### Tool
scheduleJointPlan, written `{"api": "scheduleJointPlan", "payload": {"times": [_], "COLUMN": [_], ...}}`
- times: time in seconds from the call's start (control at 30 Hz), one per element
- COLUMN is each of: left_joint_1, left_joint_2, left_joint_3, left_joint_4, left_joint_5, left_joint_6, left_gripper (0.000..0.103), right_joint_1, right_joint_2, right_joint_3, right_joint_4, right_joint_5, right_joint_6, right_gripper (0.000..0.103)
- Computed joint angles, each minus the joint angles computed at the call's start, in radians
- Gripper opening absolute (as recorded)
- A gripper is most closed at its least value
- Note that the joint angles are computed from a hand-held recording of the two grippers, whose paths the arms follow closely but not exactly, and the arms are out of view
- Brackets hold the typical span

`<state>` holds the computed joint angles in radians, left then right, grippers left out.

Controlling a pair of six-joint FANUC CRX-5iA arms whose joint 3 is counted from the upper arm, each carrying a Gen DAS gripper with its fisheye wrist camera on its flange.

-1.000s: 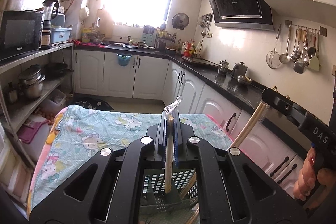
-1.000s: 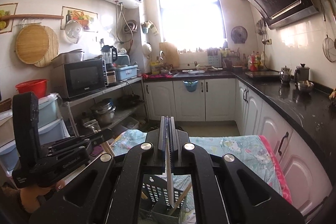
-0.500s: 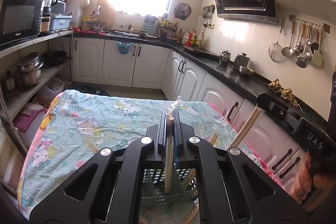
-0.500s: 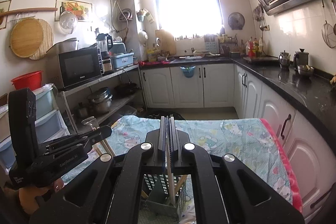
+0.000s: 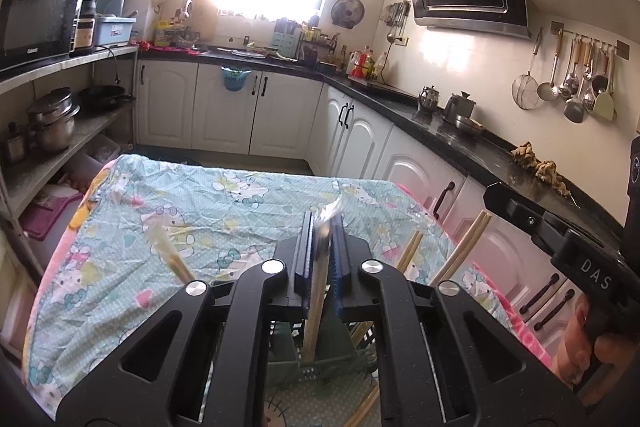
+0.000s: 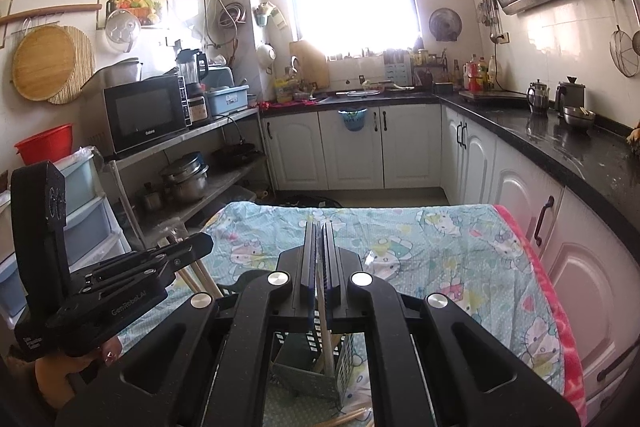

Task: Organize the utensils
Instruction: 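Lower the chopstick into the caddy and open the left tool while the right tool releases its chopstick, then raise both open tools away from the caddy toward the chopsticks on the cloth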

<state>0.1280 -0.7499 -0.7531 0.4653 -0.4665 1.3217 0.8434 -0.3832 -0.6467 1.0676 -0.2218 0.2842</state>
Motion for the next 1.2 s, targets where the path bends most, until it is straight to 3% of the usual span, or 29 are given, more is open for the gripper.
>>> {"api": "scheduleJointPlan", "payload": {"times": [0.1, 0.43, 0.63, 0.77, 1.2], "left_joint_1": [0.012, 0.081, 0.130, 0.154, 0.271], "left_joint_2": [-0.007, -0.064, -0.111, -0.141, -0.257], "left_joint_3": [-0.006, -0.038, -0.058, -0.056, -0.085], "left_joint_4": [0.009, 0.088, 0.133, 0.129, 0.170], "left_joint_5": [-0.015, -0.077, -0.123, -0.155, -0.294], "left_joint_6": [0.001, -0.046, -0.069, -0.062, -0.087], "left_gripper": [0.020, 0.045, 0.069, 0.092, 0.092], "right_joint_1": [0.014, 0.018, 0.025, 0.033, 0.095], "right_joint_2": [0.000, -0.022, -0.038, -0.056, -0.130], "right_joint_3": [0.001, -0.023, -0.035, -0.046, -0.102], "right_joint_4": [-0.021, 0.010, 0.026, 0.036, 0.054], "right_joint_5": [-0.017, -0.032, -0.048, -0.057, -0.114], "right_joint_6": [0.020, -0.017, -0.025, -0.030, -0.030], "right_gripper": [0.006, 0.040, 0.048, 0.054, 0.062]}}
